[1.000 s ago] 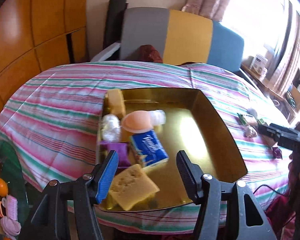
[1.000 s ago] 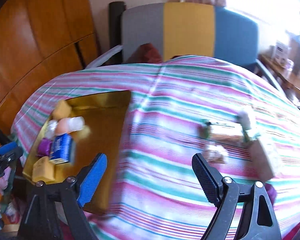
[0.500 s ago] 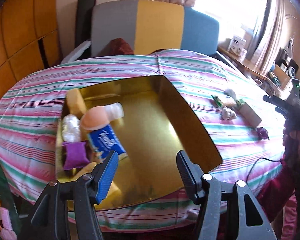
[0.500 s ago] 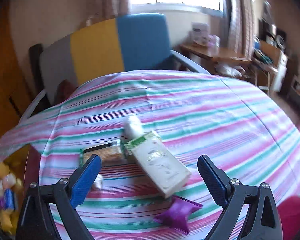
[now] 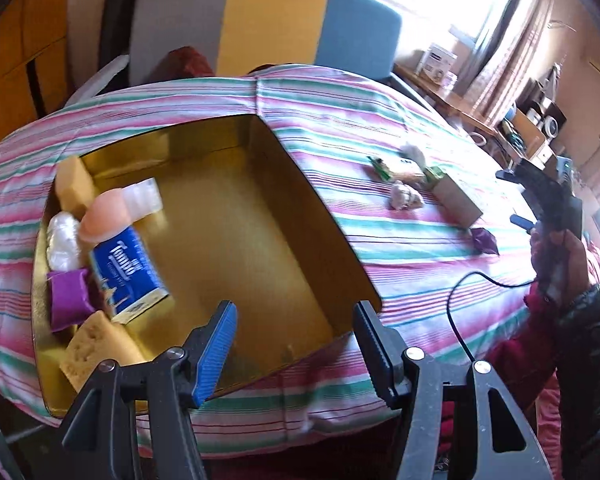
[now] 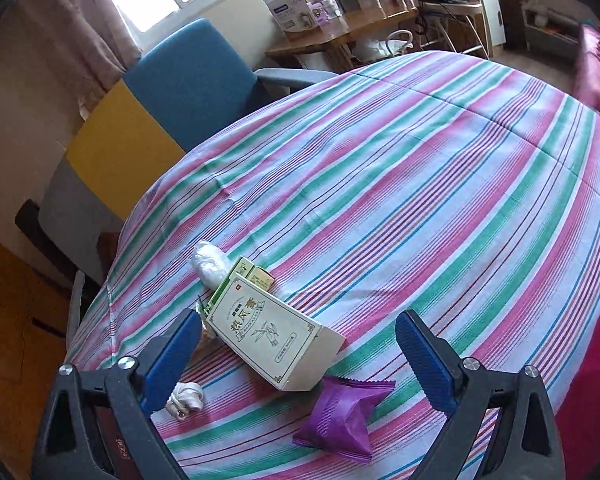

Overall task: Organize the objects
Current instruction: 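Move both tools back toward the white knotted cloth and purple packet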

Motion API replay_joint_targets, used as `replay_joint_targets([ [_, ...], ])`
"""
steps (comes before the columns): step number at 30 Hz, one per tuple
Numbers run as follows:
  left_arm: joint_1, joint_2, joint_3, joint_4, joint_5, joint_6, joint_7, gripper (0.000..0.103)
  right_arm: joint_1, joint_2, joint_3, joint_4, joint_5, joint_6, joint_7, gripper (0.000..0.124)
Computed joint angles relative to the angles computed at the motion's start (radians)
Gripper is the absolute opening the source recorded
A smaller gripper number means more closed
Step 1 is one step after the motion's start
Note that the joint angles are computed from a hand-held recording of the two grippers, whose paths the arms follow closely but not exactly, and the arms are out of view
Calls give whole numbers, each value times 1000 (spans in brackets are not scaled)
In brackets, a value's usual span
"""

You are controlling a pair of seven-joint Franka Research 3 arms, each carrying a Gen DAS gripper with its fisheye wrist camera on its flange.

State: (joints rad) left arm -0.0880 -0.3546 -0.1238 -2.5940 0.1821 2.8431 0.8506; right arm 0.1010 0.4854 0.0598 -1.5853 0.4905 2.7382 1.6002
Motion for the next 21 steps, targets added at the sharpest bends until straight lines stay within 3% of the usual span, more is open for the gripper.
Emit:
replay_joint_targets([
  [2,-25,6,12,8,-16,18,31,60,-2,1,-5,0,3,-3,12,98],
  [10,-33,52,-37,93,42,14,47,59,-4,-1,-13,-5,0,2,47,98],
  [21,-82,257,-6,320,-116,-24,207,54,-35,5,17,4,60,-9,27,98],
])
